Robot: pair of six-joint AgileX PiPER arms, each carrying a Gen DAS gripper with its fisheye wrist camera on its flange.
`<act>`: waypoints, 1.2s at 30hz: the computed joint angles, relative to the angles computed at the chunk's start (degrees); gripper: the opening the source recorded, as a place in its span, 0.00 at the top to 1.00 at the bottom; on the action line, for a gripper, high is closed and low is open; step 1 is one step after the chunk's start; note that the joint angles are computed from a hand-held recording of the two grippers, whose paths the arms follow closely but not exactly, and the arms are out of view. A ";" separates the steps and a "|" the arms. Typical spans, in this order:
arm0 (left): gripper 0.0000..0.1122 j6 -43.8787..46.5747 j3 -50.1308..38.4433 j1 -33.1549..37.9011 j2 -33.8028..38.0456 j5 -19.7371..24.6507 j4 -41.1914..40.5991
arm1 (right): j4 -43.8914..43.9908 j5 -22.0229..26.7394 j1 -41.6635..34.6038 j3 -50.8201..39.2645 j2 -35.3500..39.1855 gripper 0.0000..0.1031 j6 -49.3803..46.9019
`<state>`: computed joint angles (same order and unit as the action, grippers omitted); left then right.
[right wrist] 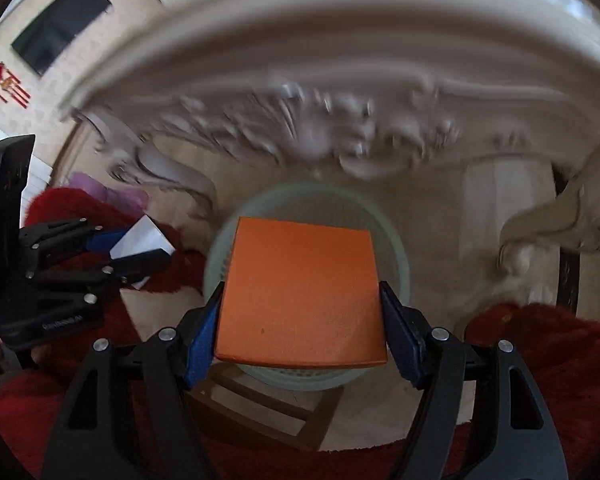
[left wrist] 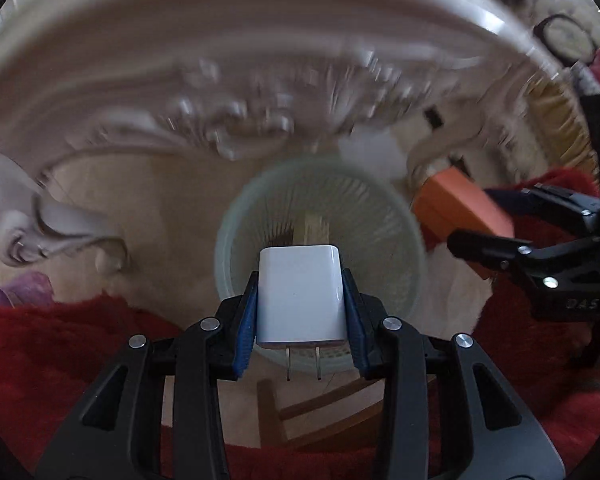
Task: Collect trash
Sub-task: 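Carry charger and orange box over the wastebasket and open both tools, then move both tools back over the table toward the bread packet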
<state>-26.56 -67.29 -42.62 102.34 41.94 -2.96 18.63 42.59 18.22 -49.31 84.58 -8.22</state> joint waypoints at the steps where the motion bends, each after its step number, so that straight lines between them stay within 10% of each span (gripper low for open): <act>1: 0.66 1.66 -0.36 0.43 1.24 -0.08 -1.64 | -1.21 -0.33 0.76 -0.18 1.20 0.33 0.76; 10: 0.34 7.25 -0.31 2.42 3.41 -0.58 -7.52 | -0.26 -0.44 0.23 2.10 1.19 0.32 0.48; 26: 0.34 -9.68 3.69 6.04 -13.55 -1.86 7.15 | 0.16 -3.00 -5.17 -1.09 -15.19 0.32 -0.91; 31: 0.34 -9.62 -5.48 8.64 -11.18 1.97 11.60 | -0.19 -5.69 -5.43 -11.12 -8.45 0.32 -10.24; 36: 0.20 -3.70 -19.48 13.87 -4.78 8.75 3.36 | 6.94 3.01 -7.14 -31.23 5.78 0.32 -27.88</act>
<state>-30.26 -86.76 -28.75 97.56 50.69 0.39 25.57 45.61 11.08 -80.54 90.35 -36.10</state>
